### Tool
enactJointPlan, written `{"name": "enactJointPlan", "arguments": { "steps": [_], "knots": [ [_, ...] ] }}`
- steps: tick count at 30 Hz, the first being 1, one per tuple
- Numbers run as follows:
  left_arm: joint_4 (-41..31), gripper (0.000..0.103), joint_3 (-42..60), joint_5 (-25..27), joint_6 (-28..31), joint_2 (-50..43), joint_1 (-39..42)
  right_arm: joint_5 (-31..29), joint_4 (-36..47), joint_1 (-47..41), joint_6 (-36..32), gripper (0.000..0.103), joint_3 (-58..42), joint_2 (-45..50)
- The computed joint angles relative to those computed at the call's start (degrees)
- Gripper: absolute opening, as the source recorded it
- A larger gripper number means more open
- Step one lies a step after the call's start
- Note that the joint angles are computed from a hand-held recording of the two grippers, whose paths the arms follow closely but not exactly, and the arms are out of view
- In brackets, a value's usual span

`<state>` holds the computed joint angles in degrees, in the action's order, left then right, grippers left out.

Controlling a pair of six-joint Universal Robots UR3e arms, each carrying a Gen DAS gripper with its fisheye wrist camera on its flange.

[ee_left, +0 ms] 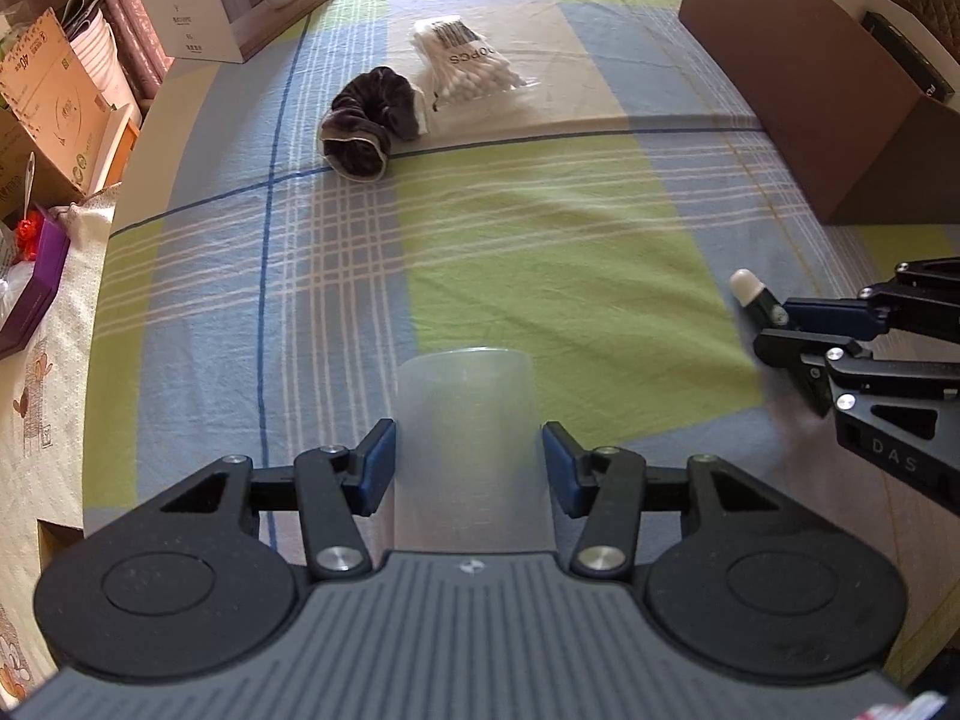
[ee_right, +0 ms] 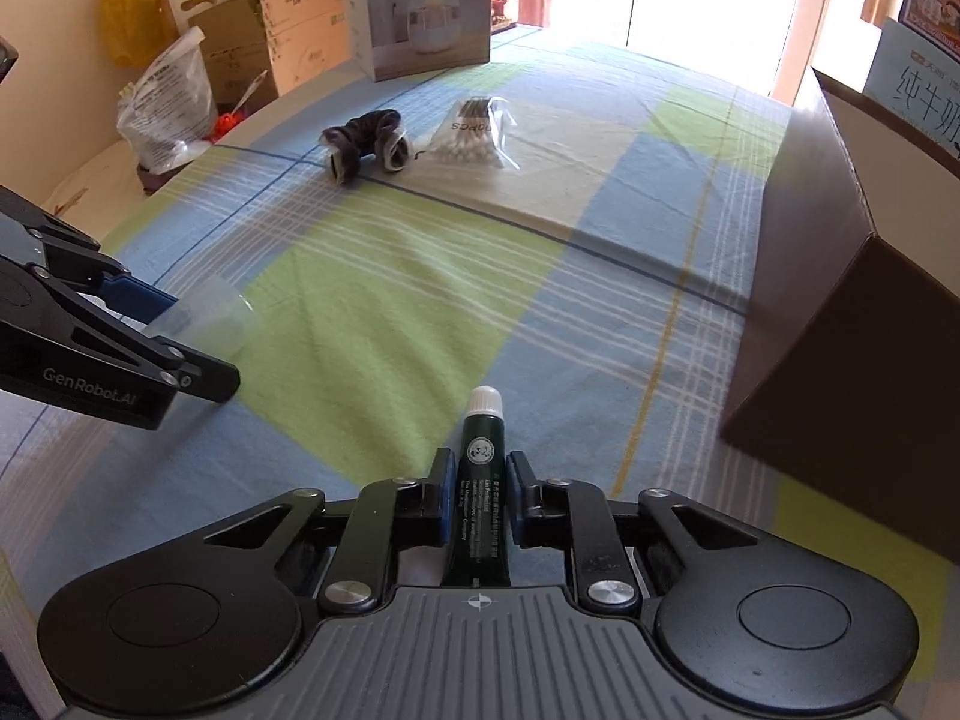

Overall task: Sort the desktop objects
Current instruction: 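Carry the cup with the left gripper while the right carries the tube into the brown box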

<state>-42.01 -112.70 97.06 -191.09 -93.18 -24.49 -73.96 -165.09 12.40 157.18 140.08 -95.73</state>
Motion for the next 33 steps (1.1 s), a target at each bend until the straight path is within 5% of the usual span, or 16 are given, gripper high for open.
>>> {"name": "enactJointPlan", "arguments": {
  "steps": [6,12,20,26,30,33],
  "knots": [
    [-1.7,0.047,1.9,0.8,-2.9,-0.6,-3.1,4.2,10.3,-6.1,-3.3,0.014,2.0,-8.2],
    [-3.4,0.047,5.6,1.7,-5.8,-1.8,-6.8,12.2,31.4,-20.0,-11.7,0.014,3.5,-24.1],
    [-5.7,0.047,15.8,2.5,-8.5,-6.4,-13.3,22.9,77.0,-45.5,-35.3,0.014,-4.9,-46.6],
    [-7.5,0.047,27.7,3.2,-8.7,-12.0,-17.9,25.7,109.4,-66.0,-58.3,0.014,-16.5,-51.3],
    [-9.3,0.047,36.6,3.7,-8.5,-16.8,-20.4,25.4,124.1,-77.3,-71.2,0.014,-24.0,-49.5],
    [-10.7,0.047,43.5,4.0,-8.0,-20.9,-22.0,26.1,127.3,-80.8,-74.9,0.014,-27.8,-46.1]
  ]
}}
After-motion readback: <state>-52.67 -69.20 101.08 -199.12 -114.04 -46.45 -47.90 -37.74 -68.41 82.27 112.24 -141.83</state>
